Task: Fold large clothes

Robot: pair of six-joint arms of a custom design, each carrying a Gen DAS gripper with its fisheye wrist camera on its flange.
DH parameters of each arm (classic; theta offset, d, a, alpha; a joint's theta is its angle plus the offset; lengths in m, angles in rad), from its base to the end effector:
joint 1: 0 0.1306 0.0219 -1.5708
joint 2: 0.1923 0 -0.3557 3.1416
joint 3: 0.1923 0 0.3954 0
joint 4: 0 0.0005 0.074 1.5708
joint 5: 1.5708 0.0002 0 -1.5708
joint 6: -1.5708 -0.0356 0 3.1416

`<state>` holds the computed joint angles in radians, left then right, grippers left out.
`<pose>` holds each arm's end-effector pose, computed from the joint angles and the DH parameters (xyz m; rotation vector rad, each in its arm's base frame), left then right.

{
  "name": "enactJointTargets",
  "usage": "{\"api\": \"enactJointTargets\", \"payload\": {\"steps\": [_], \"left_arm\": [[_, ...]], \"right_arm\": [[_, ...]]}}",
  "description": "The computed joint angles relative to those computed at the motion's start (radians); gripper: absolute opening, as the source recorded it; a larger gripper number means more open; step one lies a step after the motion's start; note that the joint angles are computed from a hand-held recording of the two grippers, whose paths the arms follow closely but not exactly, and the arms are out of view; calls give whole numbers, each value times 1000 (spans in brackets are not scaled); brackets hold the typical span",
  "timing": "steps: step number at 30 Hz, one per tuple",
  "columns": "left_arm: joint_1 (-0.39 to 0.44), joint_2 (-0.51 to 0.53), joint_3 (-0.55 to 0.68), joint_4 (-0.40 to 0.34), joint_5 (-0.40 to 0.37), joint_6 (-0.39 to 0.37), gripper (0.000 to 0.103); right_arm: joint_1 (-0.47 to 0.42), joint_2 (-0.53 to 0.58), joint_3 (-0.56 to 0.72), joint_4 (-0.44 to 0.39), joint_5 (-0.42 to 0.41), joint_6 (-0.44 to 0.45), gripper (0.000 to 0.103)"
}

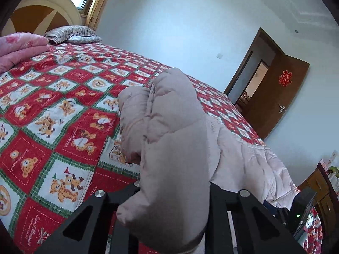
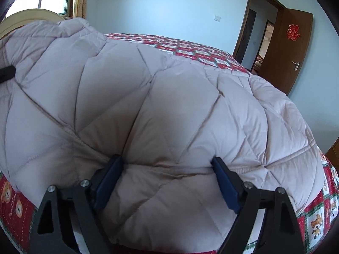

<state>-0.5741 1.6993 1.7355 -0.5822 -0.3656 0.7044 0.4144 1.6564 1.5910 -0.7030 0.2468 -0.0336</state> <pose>0.5279 -0.3269 0.4266 -0.3529 2.0711 -0.3913 0.5455 0.2299 0.3712 -0.3175 2.2892 -0.0616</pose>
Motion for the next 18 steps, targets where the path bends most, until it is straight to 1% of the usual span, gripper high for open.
{"api": "enactJointTargets", "payload": {"steps": [3, 7, 12, 14, 16, 18], "left_arm": [[-17, -22, 1, 4, -44, -48, 17], [-15, -77, -38, 5, -64, -48, 17], [-22, -162, -92, -16, -127, -116, 17], [-18, -179, -101, -32, -140, -140, 17], [-11, -178, -96, -46, -143, -145, 17], [-11, -160, -71, -66, -153, -157, 17]], "right_arm": [[19, -20, -24, 8, -2, -7, 86], [52, -31, -35, 9, -22, -31, 86], [104, -40, -36, 20, -85, -9, 87], [102, -44, -31, 12, -135, -30, 87], [90, -59, -37, 11, -183, -63, 87], [74, -75, -49, 13, -191, -77, 87]]}}
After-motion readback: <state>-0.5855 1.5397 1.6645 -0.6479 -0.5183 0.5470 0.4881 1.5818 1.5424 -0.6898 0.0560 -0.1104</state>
